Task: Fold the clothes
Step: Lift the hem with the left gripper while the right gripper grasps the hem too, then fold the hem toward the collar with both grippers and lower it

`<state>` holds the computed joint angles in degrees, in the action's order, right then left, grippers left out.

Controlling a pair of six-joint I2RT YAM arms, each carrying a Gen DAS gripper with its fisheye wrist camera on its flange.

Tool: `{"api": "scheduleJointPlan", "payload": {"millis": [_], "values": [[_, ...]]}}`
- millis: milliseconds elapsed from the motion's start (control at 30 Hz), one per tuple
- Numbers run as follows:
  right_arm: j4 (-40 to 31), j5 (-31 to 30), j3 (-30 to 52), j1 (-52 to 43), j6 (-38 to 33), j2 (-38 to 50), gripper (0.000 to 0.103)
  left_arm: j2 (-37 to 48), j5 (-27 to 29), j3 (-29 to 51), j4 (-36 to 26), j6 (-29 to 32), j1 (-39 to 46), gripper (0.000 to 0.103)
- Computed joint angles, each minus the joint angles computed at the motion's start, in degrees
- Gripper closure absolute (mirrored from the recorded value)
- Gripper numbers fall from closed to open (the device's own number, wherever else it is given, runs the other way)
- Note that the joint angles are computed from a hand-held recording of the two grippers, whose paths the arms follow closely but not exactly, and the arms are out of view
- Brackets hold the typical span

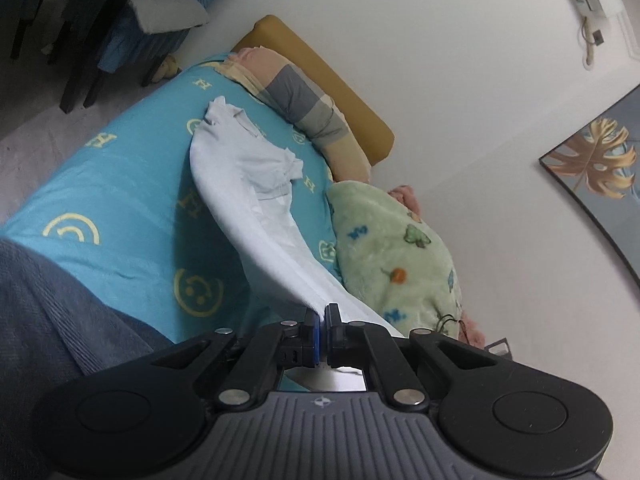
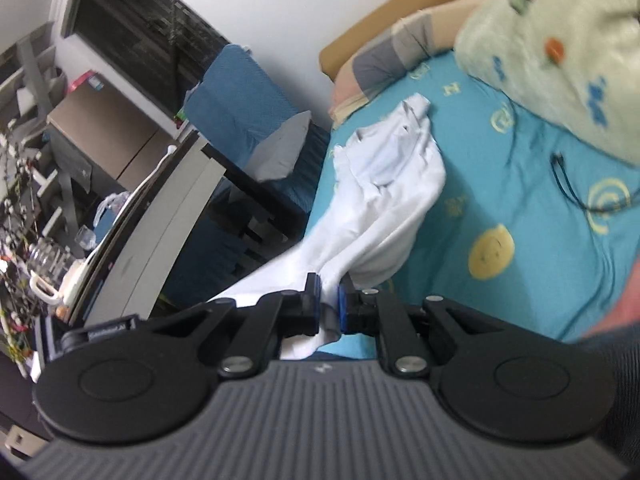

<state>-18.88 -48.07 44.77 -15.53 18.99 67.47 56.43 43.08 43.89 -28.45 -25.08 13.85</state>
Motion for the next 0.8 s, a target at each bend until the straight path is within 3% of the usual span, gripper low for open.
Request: {"api": "scheduleJointPlan", "payload": {"millis": [167, 333, 467, 633, 800], "values": [[8.46, 1.0, 3.25, 1.03, 5.49, 6.23, 0.091, 8.54, -6.19, 3.42, 10.36, -3.35, -3.55, 0.1], [19.57, 15.11, 14.96, 10.3, 9.35, 20.68, 0.091, 24.9, -15.7, 14.9, 19.69, -6.09, -9.13, 0.1], [21.95, 24.81, 29.55, 15.47, 10.93, 37.31, 0.091, 40.81, -23.86, 26.43, 24.5, -7.17, -11.92, 0.1], [21.25, 29.52, 46.47, 17.89, 6.2, 55.84, 0.091, 56.64, -31.12, 38.01, 28.61, -2.22, -13.72, 0.1], [24.68, 29.1, 56.3, 18.09, -0.53, 68.94, 0.091, 69.56, -34.63, 46.84, 31.54, 1.8, -14.08, 0.1]]}}
